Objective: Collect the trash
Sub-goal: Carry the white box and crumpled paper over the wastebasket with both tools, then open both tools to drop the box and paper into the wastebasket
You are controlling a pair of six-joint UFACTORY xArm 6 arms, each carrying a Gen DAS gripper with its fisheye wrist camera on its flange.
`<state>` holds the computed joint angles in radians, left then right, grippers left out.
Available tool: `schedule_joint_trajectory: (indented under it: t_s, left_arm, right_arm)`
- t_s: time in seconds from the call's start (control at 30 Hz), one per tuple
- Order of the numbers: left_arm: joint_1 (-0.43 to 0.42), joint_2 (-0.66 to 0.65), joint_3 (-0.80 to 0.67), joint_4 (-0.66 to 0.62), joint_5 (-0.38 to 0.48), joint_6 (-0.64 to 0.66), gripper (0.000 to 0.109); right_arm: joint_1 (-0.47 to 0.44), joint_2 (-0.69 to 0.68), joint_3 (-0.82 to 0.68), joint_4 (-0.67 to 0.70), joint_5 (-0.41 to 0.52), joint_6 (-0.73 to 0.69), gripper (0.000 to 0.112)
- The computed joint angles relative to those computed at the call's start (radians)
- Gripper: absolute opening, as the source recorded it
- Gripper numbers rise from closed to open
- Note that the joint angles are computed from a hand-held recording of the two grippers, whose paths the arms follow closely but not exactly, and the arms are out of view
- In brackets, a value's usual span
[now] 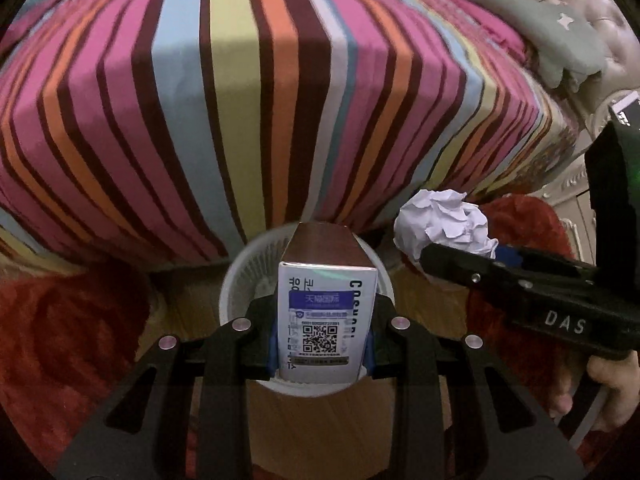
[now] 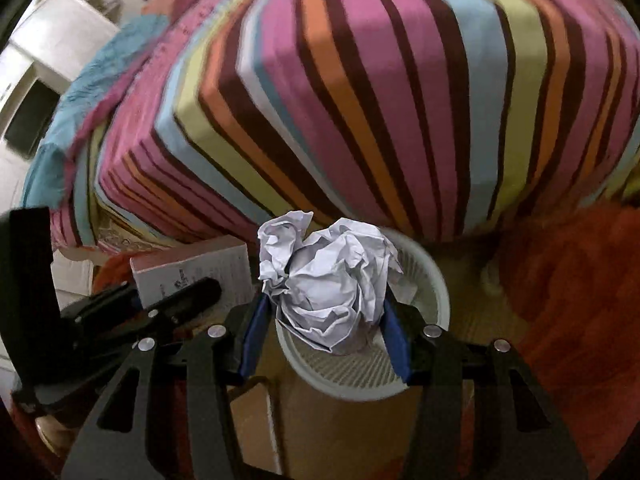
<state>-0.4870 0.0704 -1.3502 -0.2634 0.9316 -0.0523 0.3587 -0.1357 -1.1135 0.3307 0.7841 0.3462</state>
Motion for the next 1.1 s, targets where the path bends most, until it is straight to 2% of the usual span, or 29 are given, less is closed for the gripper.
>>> schedule_joint_trajectory:
  t_s: [0.33,0.5,0.73,1.0,1.07,1.1]
  left_arm:
    - [0.012,0.139,-0.092,-0.080,0.170,-0.022,0.030]
    - [0.022,0.234,-0.150,-0.105,0.258,-0.062,0.030]
    - [0.023,0.311,-0.186,-0.101,0.293,-0.124,0.030]
    - [0.021,0.349,-0.215,-0.073,0.332,-0.161,0.031]
    - [0.021,0.357,-0.218,-0.073,0.342,-0.164,0.032]
    - [0.022,0.362,-0.222,-0.075,0.352,-0.167,0.036]
  right_arm:
    - [-0.038,0.132,-0.064,0.150,0.159,0.015,0.049]
    - [-0.043,0.209,-0.108,0.172,0.211,0.039,0.049]
    - [-0.054,0.296,-0.143,0.193,0.255,0.077,0.049]
    - [-0.053,0.328,-0.167,0.193,0.289,0.099,0.050]
    - [-0.055,0.327,-0.168,0.182,0.295,0.120,0.061]
    - [-0.056,0.327,-0.169,0.166,0.301,0.144,0.065]
